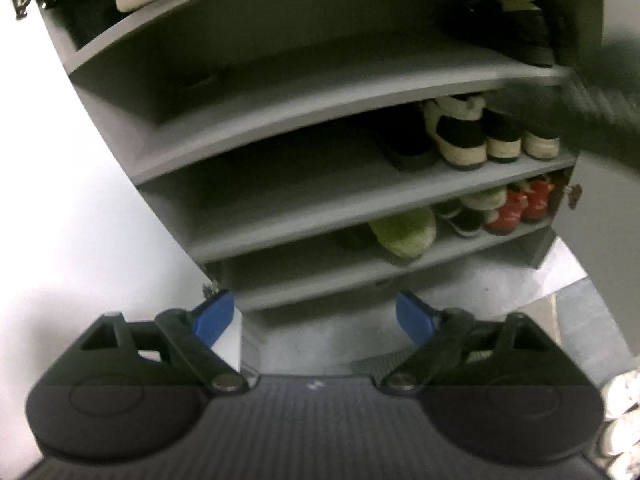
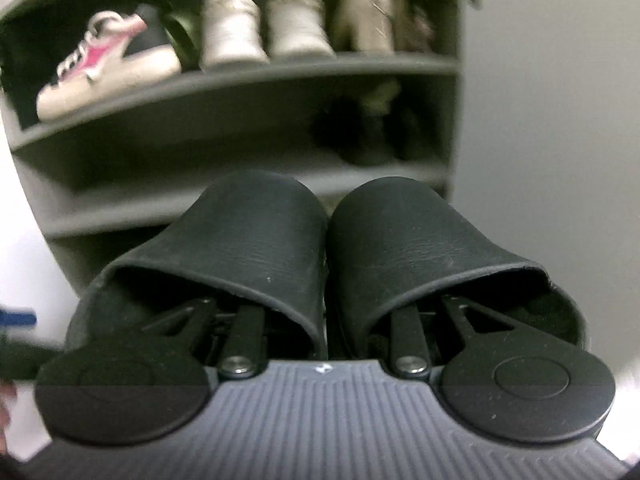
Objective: Organize scattered shoes
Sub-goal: 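Carry both black slides with the right tool into the cabinet shelf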
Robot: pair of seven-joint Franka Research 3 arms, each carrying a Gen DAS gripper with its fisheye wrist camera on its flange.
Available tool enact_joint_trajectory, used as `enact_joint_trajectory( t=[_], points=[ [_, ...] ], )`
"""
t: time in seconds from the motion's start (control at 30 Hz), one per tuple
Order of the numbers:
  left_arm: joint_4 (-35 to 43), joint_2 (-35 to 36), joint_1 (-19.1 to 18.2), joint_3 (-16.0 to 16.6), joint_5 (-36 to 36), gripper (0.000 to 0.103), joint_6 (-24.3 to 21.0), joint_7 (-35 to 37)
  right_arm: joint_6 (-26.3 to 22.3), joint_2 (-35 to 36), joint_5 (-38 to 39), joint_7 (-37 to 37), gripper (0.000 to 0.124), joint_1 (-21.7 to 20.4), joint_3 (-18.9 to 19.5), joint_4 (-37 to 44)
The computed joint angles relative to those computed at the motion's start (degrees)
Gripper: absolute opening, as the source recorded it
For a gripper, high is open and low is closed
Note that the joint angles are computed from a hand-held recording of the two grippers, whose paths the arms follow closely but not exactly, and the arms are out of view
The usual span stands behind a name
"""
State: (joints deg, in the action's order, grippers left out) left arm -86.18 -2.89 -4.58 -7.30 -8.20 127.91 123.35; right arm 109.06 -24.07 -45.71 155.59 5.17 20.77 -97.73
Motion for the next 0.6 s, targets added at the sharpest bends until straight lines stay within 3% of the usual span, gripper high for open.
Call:
enact_joint_trajectory(
  t=[0.3, 0.43, 0.6],
  points=[
    [8.6, 6.4, 1.0, -0.6, 9.1, 0.090, -4.9, -8.9, 17.9, 11.3, -7.7, -2.8, 0.027, -0.9, -7.5, 3.7],
    [10.3, 6.9, 1.1, -0.9, 10.2, 0.090, -8.3, -11.7, 23.4, 17.3, -10.8, -3.8, 0.027, 0.0, -11.4, 6.6],
    [7.4, 4.8, 1.4, -1.0, 8.7, 0.090, -9.6, -10.7, 26.1, 24.0, -13.9, -2.4, 0.027, 2.0, -15.8, 12.2]
  ],
)
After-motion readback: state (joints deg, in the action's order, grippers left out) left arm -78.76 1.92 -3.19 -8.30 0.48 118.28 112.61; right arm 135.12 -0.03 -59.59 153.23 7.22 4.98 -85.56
